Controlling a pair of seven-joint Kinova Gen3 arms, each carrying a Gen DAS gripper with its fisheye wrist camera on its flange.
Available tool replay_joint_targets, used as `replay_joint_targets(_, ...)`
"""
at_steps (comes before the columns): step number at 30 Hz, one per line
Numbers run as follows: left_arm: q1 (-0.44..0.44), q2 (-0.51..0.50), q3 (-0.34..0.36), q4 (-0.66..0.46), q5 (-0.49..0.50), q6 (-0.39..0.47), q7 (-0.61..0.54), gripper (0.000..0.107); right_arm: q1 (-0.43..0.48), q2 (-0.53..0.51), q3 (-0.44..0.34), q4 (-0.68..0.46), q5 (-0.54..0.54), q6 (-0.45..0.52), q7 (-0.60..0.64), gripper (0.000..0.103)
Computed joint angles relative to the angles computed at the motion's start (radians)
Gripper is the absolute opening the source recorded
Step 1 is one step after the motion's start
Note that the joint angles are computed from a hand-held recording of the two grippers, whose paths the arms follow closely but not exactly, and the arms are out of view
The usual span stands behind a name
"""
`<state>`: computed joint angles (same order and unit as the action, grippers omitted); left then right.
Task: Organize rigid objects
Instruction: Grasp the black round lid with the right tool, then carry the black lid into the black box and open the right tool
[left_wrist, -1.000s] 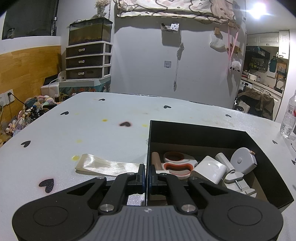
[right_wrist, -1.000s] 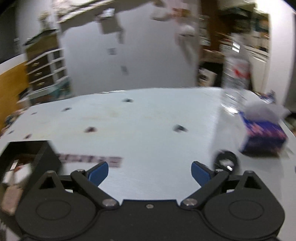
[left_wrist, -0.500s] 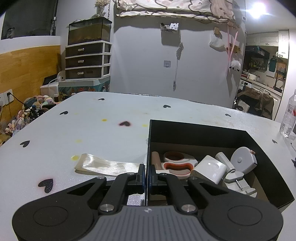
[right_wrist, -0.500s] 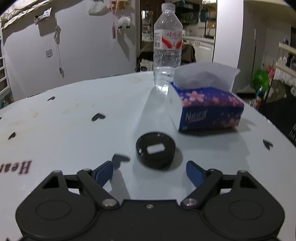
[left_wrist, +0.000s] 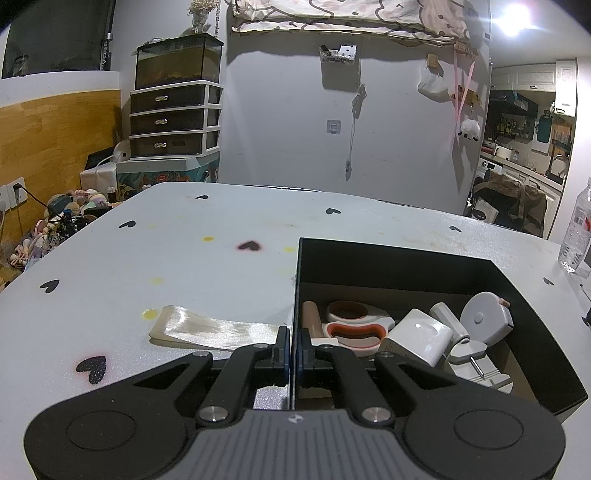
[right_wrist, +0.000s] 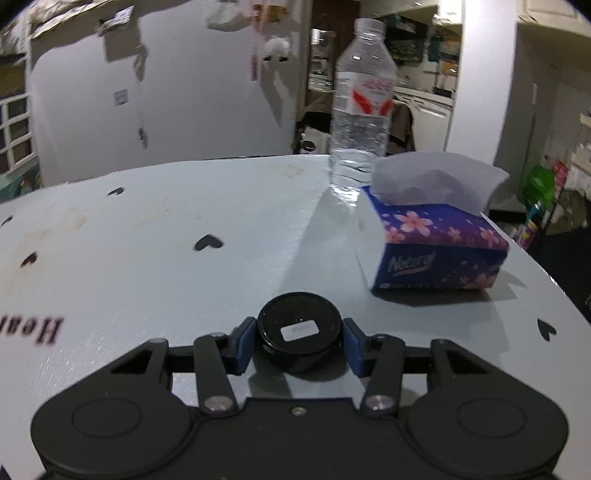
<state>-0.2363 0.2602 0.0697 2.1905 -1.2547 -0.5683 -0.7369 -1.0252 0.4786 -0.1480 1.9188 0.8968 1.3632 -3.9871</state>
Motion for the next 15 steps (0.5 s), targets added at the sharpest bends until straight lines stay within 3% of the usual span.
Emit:
replay_joint_targets(9,0.0,0.0,0.0,0.0,-0.001,-0.001,0.002,0.003,-0.016,-0.021,-0.013,-0.042,0.065,-0.044,0.082,0.05)
replay_joint_targets(15,0.001,0.001,-0.001,0.001,0.002,-0.003,-0.002,0.003,-0.054,-0.035,-0.018,-0.116,0.199,-0.066,0.184,0.05)
